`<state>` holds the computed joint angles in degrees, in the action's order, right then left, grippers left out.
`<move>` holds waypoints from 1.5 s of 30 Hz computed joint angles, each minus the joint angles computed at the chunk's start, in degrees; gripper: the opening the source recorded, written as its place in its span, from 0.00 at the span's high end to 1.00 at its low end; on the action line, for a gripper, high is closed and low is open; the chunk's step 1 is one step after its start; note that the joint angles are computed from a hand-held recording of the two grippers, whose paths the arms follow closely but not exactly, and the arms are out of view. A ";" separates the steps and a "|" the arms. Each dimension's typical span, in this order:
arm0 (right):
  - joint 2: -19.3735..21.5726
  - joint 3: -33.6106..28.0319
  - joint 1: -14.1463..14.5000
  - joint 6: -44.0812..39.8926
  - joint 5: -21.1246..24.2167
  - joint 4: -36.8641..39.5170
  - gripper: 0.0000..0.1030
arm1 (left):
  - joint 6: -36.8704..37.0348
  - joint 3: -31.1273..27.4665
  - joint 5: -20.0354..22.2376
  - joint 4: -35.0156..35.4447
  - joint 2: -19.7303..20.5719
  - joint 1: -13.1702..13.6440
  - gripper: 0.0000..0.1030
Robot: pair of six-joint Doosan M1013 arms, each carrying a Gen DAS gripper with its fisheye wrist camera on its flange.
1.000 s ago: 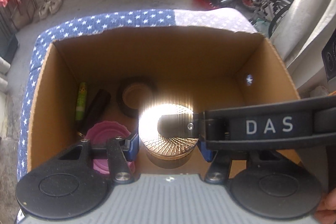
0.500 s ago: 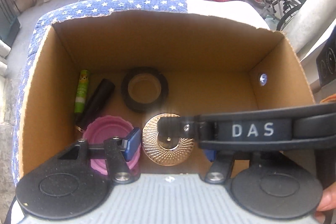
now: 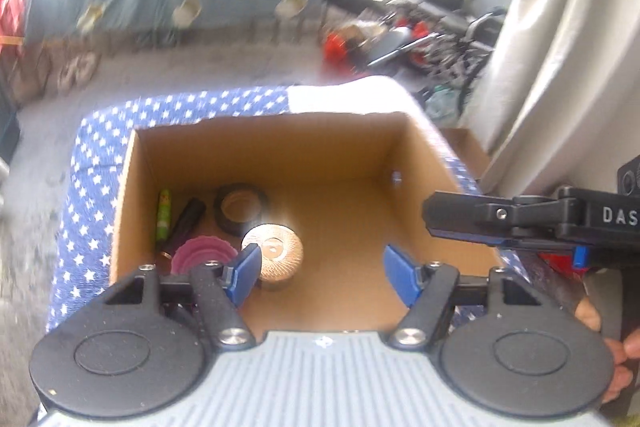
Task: Organize rigid objects
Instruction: 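Release the jar and withdraw the right tool from the box, then lower the right tool to the white charger and grip it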
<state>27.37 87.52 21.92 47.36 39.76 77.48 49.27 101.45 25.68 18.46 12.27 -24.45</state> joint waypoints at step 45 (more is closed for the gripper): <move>-3.70 18.09 5.28 -19.94 -9.60 25.34 0.57 | -52.19 15.56 0.18 54.34 -1.00 -10.15 0.38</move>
